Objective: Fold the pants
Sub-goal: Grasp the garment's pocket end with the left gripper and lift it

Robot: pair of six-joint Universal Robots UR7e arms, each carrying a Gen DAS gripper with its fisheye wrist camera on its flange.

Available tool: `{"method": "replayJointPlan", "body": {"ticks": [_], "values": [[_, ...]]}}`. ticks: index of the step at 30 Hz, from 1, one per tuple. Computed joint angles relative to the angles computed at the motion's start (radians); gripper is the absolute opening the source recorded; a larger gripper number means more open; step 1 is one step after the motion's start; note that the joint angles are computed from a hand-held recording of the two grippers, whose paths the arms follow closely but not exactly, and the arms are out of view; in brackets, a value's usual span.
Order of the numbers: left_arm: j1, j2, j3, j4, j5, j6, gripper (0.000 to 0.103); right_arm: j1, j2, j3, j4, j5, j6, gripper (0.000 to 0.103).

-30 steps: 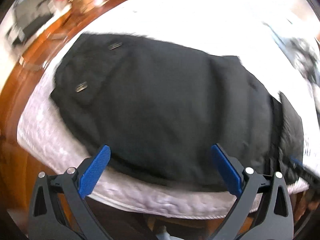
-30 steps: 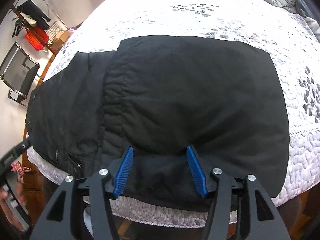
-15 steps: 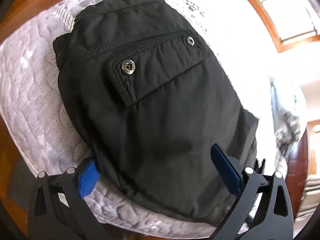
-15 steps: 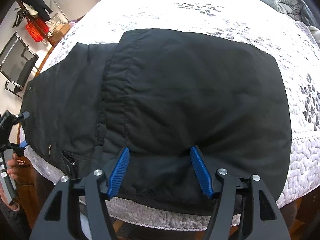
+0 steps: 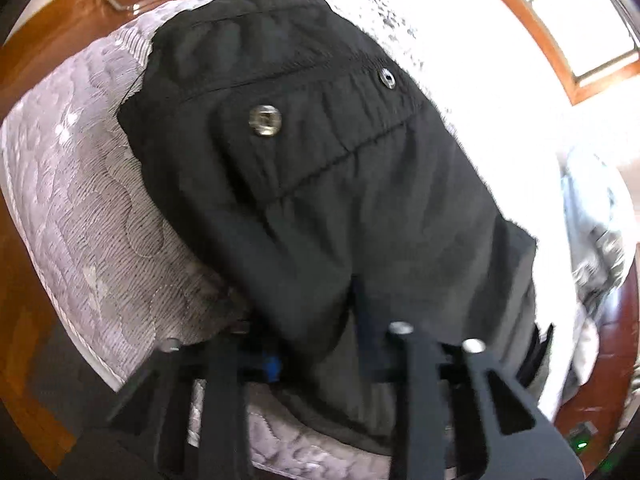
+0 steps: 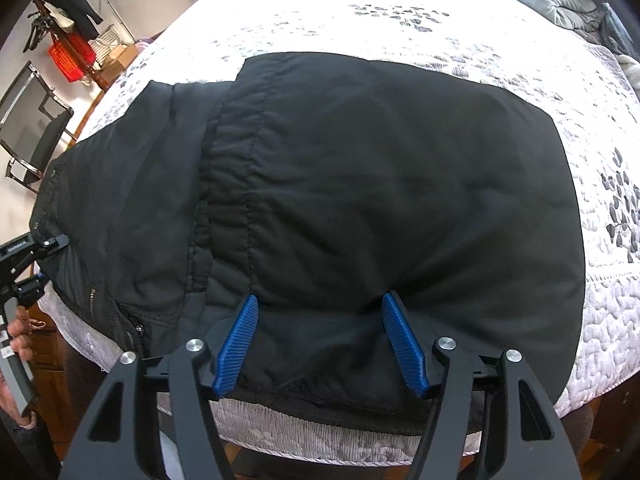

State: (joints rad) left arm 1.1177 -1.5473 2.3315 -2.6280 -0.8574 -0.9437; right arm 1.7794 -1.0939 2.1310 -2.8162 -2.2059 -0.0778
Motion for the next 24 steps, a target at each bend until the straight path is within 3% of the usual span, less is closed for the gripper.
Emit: {"method": "replayJointPlan", "body": {"ticks": [3, 6, 10, 14, 17, 24], "values": [[-0.009, -0.031, 0.029, -0.054, -0.005, 0.001, 0.012, -0.006, 0.000, 0.007, -0.016, 0.010, -0.011, 0.066], [-0.073, -0.056, 0.056, -0.081, 0.061, 0.011, 0.010, -0.017, -0.005, 0.012, -0.025, 0.027, -0.024, 0.066], [-0.168, -0.032, 0.046, -0.133, 0.130, 0.120, 0.010, -0.020, -0.010, 0.014, -0.025, 0.033, -0.027, 0.067], [-0.239, 0.037, 0.029, -0.237, 0.154, 0.254, 0.010, -0.029, -0.020, 0.023, -0.033, 0.049, -0.037, 0.067], [-0.297, 0.108, 0.010, -0.292, 0.171, 0.359, 0.010, -0.044, -0.033, 0.029, -0.030, 0.093, -0.047, 0.082], [-0.394, 0.274, -0.057, -0.279, 0.200, 0.556, 0.010, -0.055, -0.045, 0.050, -0.058, 0.114, -0.084, 0.083]]}}
